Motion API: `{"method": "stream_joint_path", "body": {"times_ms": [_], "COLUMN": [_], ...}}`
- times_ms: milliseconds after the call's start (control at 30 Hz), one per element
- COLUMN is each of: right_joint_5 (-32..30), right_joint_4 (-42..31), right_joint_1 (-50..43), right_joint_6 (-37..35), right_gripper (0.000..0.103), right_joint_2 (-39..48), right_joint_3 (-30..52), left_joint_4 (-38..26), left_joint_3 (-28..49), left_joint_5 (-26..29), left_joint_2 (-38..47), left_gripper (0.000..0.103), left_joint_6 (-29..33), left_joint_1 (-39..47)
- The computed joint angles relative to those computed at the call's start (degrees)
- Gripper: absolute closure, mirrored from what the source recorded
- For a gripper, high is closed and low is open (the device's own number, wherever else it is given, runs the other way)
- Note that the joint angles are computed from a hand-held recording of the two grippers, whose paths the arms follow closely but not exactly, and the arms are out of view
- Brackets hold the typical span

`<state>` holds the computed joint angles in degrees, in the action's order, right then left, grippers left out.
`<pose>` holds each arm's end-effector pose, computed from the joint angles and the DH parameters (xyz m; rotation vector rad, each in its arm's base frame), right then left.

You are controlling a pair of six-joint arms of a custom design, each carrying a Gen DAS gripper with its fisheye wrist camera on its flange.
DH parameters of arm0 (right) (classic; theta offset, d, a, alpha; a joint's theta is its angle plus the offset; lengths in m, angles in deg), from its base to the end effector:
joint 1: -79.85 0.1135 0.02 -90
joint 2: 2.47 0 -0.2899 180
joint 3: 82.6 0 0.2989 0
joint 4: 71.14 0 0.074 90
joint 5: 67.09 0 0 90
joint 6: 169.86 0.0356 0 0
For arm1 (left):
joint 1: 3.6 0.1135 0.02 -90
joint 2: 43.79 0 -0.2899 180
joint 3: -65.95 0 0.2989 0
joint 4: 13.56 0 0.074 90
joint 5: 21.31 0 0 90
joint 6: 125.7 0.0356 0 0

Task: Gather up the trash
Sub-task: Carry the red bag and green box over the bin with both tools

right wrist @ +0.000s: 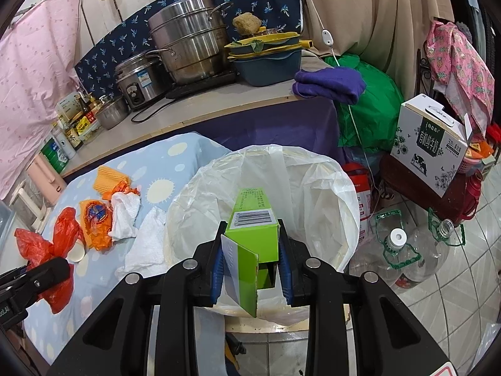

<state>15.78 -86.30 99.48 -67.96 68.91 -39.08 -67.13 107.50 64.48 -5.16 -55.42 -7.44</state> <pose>0.2544 0.0954 0.1740 -0.2220 2.3418 0.4186 0.1613 -0.0082 0.2250 -0.3708 2.4255 -0.0908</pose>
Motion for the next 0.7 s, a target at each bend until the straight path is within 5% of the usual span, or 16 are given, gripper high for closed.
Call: {"method": "stream_joint_path", "body": {"times_ms": [700], "right_joint_5": [-1.2], "right_joint_4": [1.2], "right_joint_1": [-2.4], "right_joint_6": [0.2], "right_gripper": [0.075], "right_joint_2": [3.5], "right_joint_3": [0.3], "left_joint_4": [9.2], "left_joint_3": [1.6], "left_joint_5": [-1.2], "left_joint_2": [12.5], "left_gripper": [0.068], "left_joint_6": [-1.2], "left_joint_1": [-6.8]}}
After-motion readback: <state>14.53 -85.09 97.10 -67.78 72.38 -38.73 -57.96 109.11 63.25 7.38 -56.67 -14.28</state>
